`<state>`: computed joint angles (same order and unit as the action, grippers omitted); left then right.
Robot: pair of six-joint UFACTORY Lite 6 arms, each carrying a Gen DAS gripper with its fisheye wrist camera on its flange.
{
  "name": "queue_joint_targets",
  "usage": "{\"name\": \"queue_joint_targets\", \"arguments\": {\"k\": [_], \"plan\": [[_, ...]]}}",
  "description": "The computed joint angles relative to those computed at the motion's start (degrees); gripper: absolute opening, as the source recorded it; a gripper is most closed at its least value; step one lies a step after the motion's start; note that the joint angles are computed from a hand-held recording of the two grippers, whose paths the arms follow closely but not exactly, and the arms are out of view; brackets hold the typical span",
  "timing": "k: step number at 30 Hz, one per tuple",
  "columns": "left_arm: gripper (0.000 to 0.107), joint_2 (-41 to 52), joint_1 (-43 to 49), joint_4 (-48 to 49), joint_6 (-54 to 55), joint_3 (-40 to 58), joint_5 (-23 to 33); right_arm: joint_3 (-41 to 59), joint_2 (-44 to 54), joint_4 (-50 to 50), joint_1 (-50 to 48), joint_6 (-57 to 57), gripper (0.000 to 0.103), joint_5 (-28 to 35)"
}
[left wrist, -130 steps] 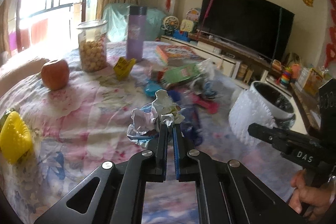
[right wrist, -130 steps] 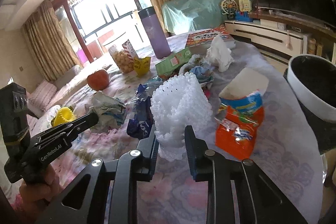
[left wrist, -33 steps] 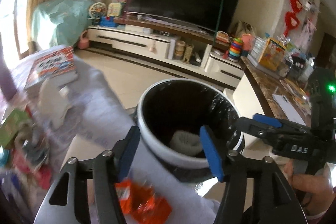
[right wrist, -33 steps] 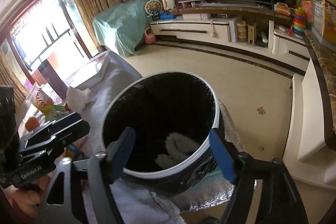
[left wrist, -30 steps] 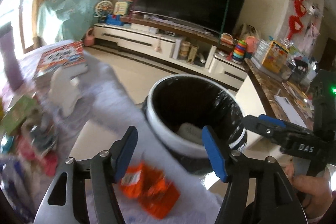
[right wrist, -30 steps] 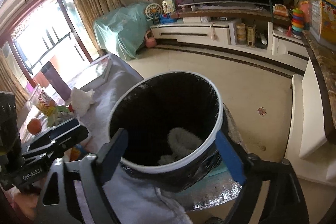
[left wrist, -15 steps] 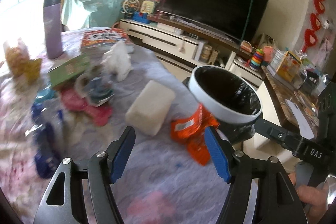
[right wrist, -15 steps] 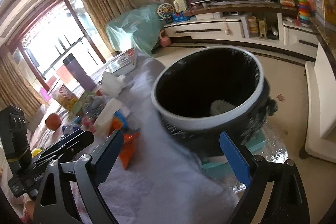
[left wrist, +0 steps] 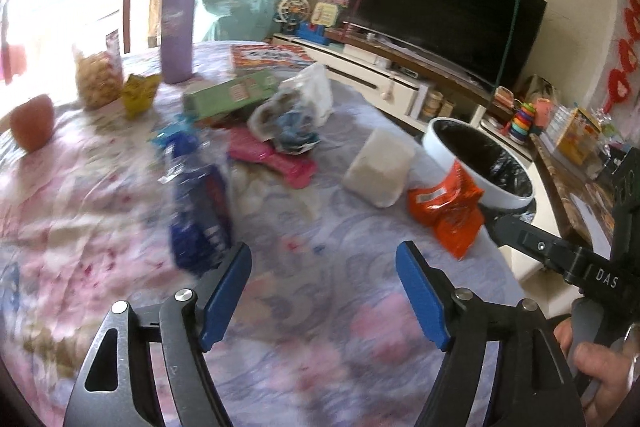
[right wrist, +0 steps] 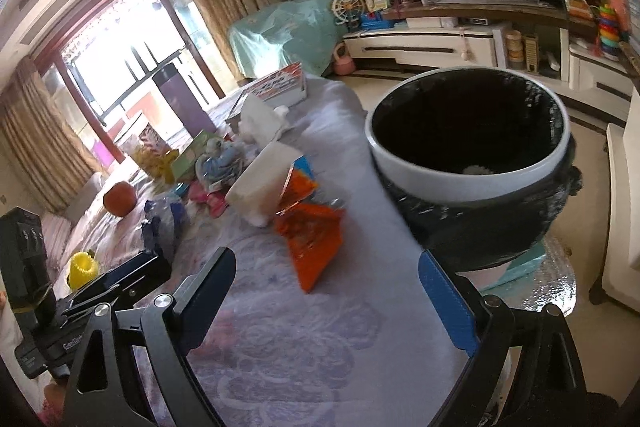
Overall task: Collect trash
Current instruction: 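Grasp the blue plastic bag with the left gripper while the right grasps the orange snack bag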
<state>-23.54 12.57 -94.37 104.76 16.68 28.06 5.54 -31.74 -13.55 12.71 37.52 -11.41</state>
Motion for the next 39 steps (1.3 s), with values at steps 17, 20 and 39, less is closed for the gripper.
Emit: {"name": "queue_joint_targets", "arguments": {"k": [17,20,39], "plan": [[0.08,11.7,7.45,-2.73,3.47,7.42,-0.17,7.0,18.56,9.56,4.09,-8.36,0.094,-8.97],[0.08,17.19,5.45,-6.45,5.59,12.25,-1.76,8.09,20.14,5.89,2.4,-5.46,0.094,-9.53],[0.032,30.8,6.29,-9.83,11.08,20.19,3.0,10.51,23.62,1.13,1.06,-2.99,0.038,-12.23]]}}
